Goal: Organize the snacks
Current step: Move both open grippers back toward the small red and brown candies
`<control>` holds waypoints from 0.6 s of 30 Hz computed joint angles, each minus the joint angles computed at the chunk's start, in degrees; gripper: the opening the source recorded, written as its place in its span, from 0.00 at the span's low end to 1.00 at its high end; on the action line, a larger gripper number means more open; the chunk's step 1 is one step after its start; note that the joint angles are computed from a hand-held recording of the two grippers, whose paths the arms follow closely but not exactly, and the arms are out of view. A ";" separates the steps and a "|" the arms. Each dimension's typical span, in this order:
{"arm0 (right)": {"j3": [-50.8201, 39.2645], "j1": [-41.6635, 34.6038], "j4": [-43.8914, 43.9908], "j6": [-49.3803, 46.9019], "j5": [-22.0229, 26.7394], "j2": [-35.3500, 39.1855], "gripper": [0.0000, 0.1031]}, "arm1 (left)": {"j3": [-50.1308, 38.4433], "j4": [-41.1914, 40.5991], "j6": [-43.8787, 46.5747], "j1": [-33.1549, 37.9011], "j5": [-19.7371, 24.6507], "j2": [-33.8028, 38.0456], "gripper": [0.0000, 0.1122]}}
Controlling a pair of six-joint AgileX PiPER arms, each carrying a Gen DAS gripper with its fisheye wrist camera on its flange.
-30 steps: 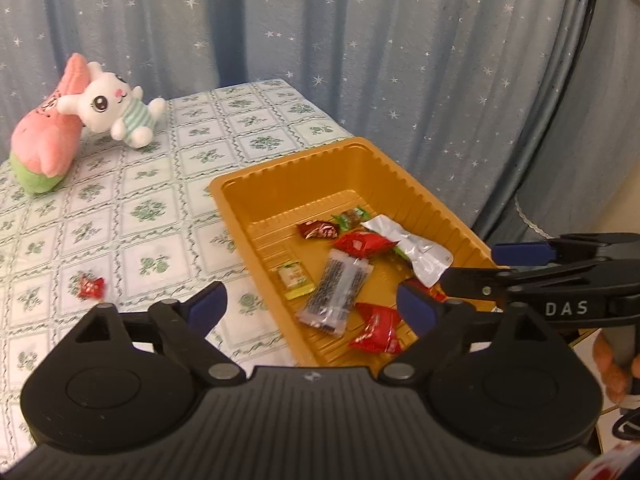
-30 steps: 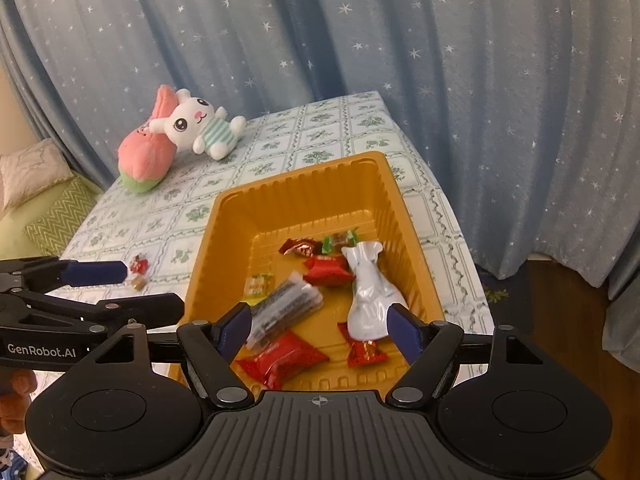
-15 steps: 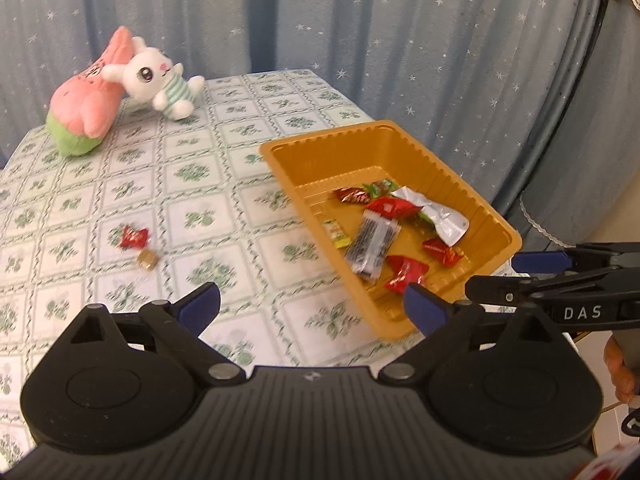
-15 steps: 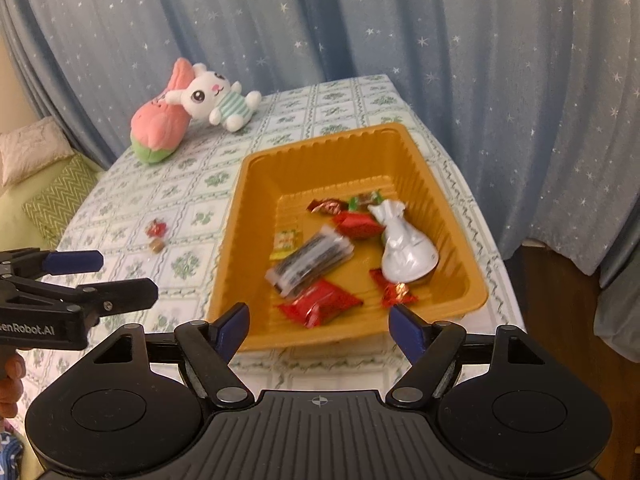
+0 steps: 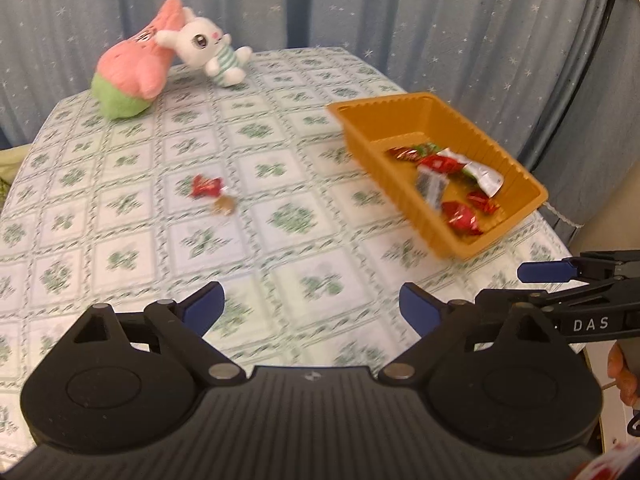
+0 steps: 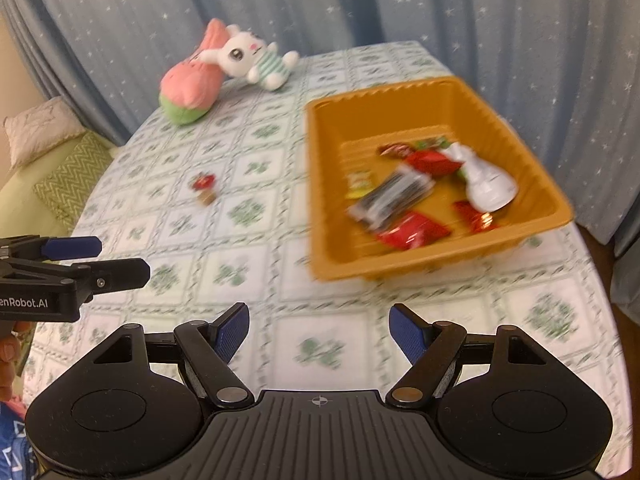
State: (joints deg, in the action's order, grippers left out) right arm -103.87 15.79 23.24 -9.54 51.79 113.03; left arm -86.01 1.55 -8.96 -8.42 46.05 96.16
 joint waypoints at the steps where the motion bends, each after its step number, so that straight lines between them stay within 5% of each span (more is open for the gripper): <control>1: 0.41 0.82 -0.21 0.92 -0.27 -0.15 0.74 | 0.93 -0.59 1.02 0.89 -0.08 -0.75 0.83; 13: 3.00 10.51 -2.48 9.06 -5.58 -0.47 0.75 | 8.34 -8.91 15.13 12.86 -0.82 -6.35 0.83; 18: -1.91 14.50 -8.22 14.20 -3.51 3.08 0.74 | 9.40 -11.50 19.64 17.13 -0.79 -6.49 0.83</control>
